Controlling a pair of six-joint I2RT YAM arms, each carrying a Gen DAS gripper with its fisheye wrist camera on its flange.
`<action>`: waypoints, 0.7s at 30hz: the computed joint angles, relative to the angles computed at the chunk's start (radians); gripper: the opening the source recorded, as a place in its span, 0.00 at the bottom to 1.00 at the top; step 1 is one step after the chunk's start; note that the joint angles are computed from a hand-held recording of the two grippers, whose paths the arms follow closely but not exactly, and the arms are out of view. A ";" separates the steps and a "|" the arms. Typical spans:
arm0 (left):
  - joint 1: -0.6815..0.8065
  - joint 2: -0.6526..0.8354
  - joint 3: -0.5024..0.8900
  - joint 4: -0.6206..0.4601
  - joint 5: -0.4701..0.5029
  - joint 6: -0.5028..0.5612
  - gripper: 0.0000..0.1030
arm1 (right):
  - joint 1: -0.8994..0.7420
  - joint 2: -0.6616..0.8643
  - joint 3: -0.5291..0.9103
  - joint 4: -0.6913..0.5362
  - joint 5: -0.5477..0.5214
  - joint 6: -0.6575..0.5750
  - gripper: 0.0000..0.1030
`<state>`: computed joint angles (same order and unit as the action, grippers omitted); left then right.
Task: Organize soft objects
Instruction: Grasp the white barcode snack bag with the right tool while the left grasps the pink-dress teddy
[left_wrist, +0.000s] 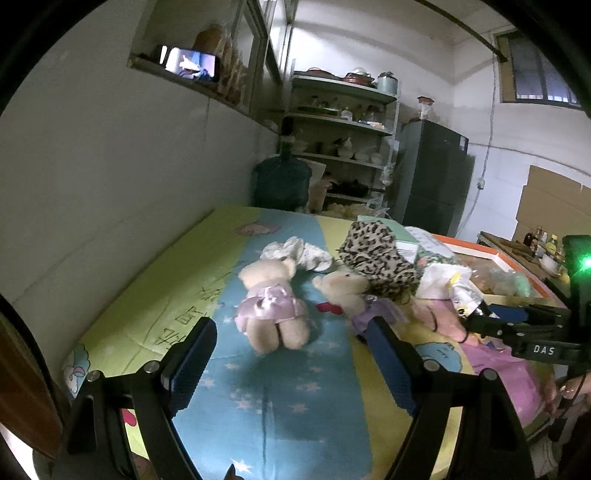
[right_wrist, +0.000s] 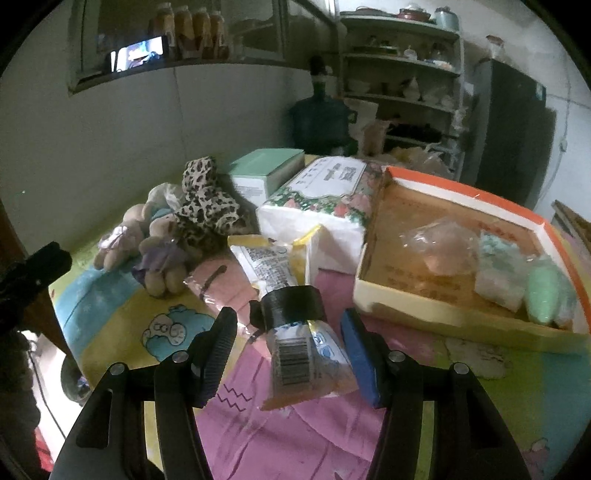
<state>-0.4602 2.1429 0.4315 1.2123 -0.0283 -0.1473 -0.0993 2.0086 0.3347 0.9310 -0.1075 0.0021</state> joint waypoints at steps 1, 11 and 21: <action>0.003 0.000 0.007 -0.010 0.002 -0.002 0.81 | 0.000 0.003 0.002 0.000 0.007 0.001 0.43; 0.040 0.003 0.172 -0.236 -0.037 -0.019 0.81 | 0.012 -0.033 -0.122 0.196 0.006 0.107 0.34; 0.022 0.082 0.415 -0.505 -0.082 0.013 0.81 | 0.097 -0.103 -0.258 0.366 0.047 0.214 0.34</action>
<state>-0.4386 2.2250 0.8469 0.7069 -0.1100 -0.1345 -0.0024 1.9055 0.0762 1.2967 -0.0605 0.2160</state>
